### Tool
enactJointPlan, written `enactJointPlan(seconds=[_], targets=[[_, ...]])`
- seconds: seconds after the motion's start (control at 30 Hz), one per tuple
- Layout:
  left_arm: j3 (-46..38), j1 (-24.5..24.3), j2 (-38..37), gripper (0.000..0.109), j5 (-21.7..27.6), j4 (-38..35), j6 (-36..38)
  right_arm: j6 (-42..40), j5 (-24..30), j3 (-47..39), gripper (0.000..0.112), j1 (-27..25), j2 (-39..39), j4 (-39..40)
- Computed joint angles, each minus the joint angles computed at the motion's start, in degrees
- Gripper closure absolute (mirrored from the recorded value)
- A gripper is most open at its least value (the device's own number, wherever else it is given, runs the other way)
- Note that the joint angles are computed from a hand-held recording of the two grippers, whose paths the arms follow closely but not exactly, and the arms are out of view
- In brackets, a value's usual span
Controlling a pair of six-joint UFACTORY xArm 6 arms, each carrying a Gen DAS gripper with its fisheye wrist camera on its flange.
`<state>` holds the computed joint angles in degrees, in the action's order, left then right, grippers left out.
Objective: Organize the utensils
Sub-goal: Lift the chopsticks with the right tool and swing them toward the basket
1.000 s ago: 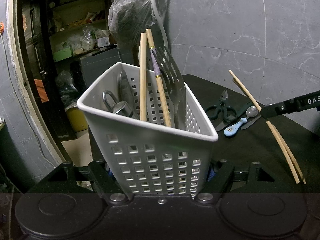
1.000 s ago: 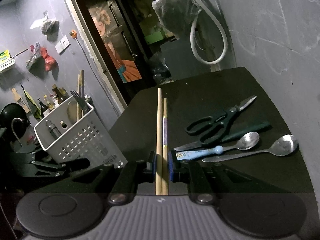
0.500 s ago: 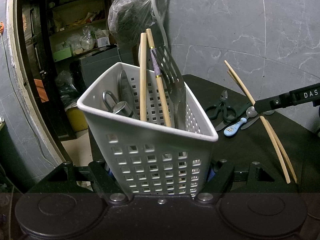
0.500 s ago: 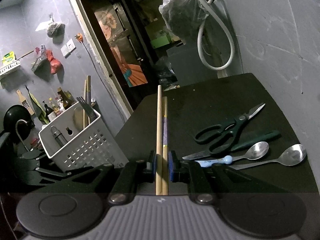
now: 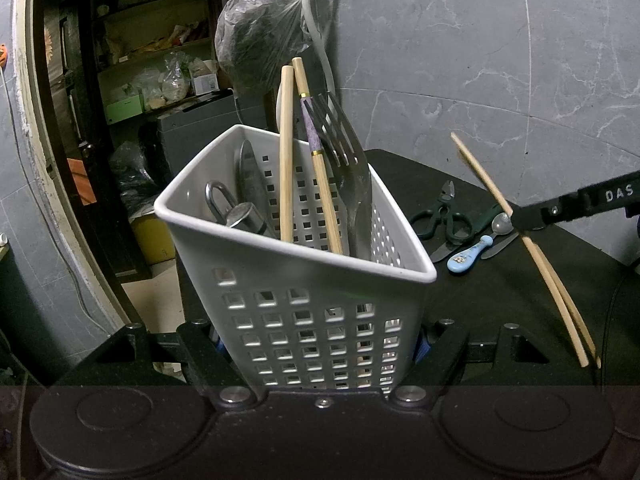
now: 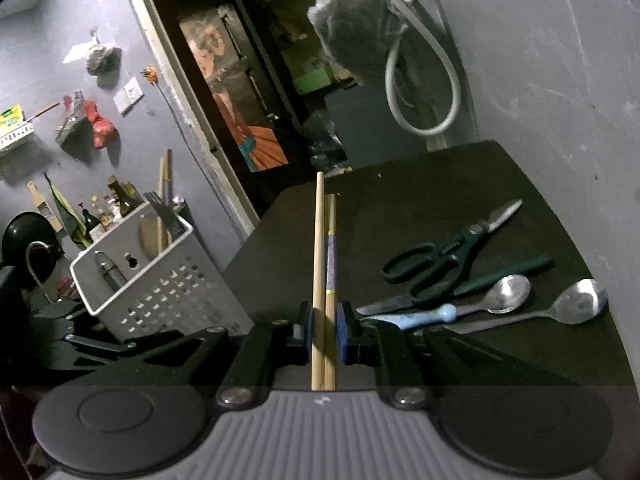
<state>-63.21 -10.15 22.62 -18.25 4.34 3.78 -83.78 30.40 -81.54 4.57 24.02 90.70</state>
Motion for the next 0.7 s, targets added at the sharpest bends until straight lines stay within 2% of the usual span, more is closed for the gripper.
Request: enactJointPlan(seconds=[0.1, 0.2, 0.23, 0.27, 0.37, 0.5, 0.6, 0.7], targets=[[0.01, 0.05, -0.01, 0.030, 0.00, 0.17, -0.12, 4.85, -1.29, -1.23, 0.098, 0.25, 1.37, -5.57], [0.10, 0.18, -0.07, 0.030, -0.03, 0.64, -0.46, 12.28, -2.65, -3.00, 0.098, 0.85, 3.45, -14.98], [-0.01, 0.08, -0.02, 0.030, 0.04, 0.25, -0.15, 14.24, -2.85, -3.56, 0.102, 1.05, 4.19, -18.13], [0.09, 0.18, -0.08, 0.030, 0.00, 0.56, -0.39, 16.07, -2.99, -3.94, 0.111, 1.19, 4.79, -20.86], [-0.03, 0.07, 0.00, 0.030, 0.04, 0.24, -0.18, 22.75, -2.94, -4.98, 0.111, 1.61, 6.55, -30.51], [-0.06, -0.17, 0.07, 0.030, -0.04, -0.49, 0.35, 24.87, -3.28, -4.14, 0.108, 2.20, 6.30, -34.17], [-0.30, -0.20, 0.16, 0.030, 0.21, -0.34, 0.30, 26.55, -1.36, -4.38, 0.090, 2.02, 5.96, -34.66], [-0.26, -0.21, 0.18, 0.030, 0.09, -0.45, 0.28, 26.17, 3.99, -3.08, 0.059, 1.23, 3.52, -34.21]])
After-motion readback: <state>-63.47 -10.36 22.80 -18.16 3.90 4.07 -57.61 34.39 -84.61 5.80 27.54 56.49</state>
